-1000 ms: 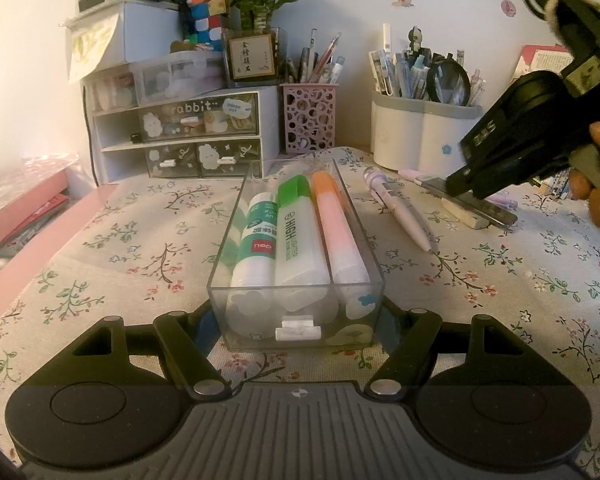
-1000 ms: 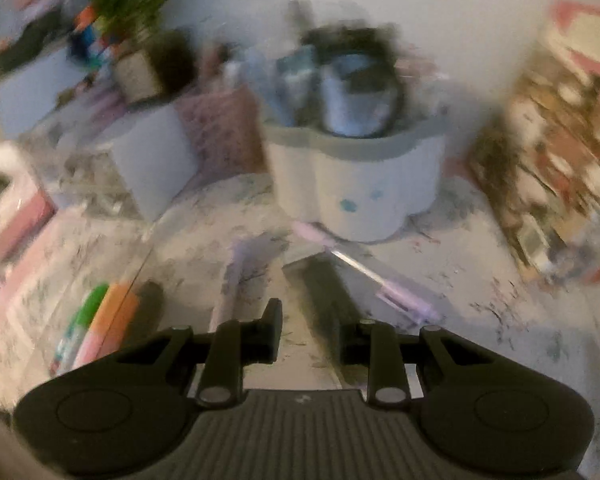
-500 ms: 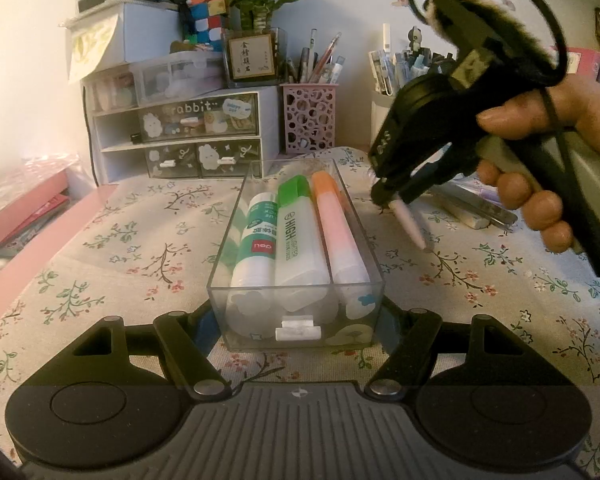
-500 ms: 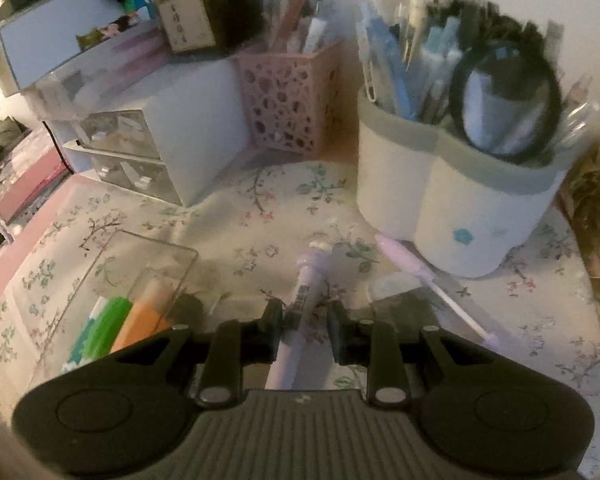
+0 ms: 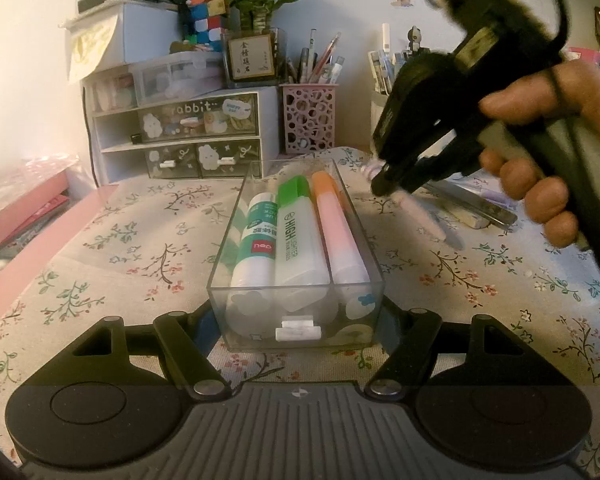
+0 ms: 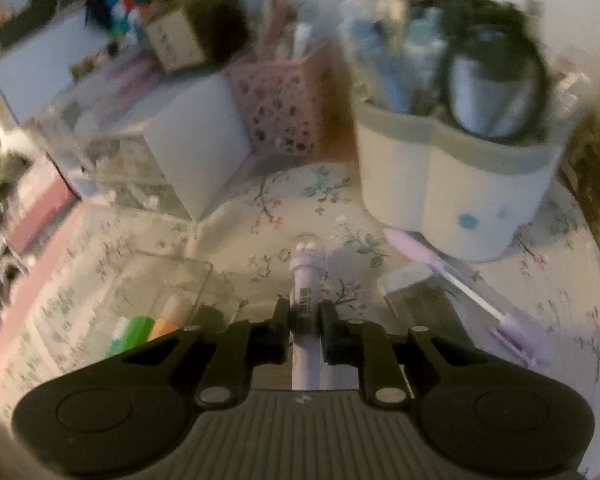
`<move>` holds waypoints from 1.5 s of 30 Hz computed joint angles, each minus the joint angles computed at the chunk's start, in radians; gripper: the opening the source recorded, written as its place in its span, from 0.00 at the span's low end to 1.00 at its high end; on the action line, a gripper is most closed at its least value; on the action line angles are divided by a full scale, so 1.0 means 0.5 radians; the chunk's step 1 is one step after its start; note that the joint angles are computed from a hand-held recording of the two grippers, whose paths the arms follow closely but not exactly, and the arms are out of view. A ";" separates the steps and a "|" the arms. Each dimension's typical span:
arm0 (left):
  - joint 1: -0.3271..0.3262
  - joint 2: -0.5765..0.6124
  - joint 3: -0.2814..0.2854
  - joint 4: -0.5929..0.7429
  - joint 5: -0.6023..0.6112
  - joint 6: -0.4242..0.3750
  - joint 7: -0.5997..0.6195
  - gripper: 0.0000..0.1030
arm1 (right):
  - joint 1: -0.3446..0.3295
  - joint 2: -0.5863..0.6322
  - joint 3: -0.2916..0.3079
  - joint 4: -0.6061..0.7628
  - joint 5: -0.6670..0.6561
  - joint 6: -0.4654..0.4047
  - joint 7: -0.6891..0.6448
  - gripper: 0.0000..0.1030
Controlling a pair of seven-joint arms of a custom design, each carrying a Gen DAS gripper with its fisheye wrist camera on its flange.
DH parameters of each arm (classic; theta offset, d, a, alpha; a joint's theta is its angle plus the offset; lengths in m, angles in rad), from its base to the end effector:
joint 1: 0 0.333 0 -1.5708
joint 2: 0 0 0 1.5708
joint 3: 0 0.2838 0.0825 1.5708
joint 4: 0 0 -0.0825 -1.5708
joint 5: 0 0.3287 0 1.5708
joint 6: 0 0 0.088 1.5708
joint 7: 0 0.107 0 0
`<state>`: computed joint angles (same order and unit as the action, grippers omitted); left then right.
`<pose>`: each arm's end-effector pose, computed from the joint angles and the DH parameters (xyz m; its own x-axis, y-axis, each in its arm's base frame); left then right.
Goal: Organize stationery
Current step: 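Grasp the lavender pen with the right tool and lift it, then lower the lavender pen into the clear tray and release it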
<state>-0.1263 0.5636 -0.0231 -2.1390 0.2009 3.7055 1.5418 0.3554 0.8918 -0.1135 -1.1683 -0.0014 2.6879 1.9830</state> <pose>0.5609 -0.1096 0.2823 -0.3068 -0.9505 -0.0484 -0.5029 0.2051 -0.8396 0.7062 0.2061 0.3328 -0.0483 -0.9870 -0.1535 -0.8086 0.1289 -0.5741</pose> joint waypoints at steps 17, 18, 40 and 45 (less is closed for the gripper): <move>-0.003 0.000 -0.001 -0.001 -0.005 0.001 0.005 0.71 | -0.080 -0.423 0.147 -0.698 0.363 0.495 0.015 0.13; -0.006 0.000 0.001 -0.001 -0.009 0.000 0.006 0.71 | -0.087 -0.448 0.161 -0.740 0.384 0.530 -0.002 0.13; -0.004 0.001 -0.003 0.006 -0.005 -0.005 0.007 0.71 | -0.110 -0.421 0.366 -0.674 0.772 0.525 -0.088 0.13; -0.007 0.002 -0.001 0.007 -0.007 -0.005 0.007 0.71 | -0.085 -0.359 0.374 -0.573 0.756 0.480 -0.057 0.13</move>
<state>-0.1297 0.5644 -0.0235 -2.1357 0.1974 3.7029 1.5454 0.3131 0.7122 0.0733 -1.4549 0.3767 2.9281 1.9544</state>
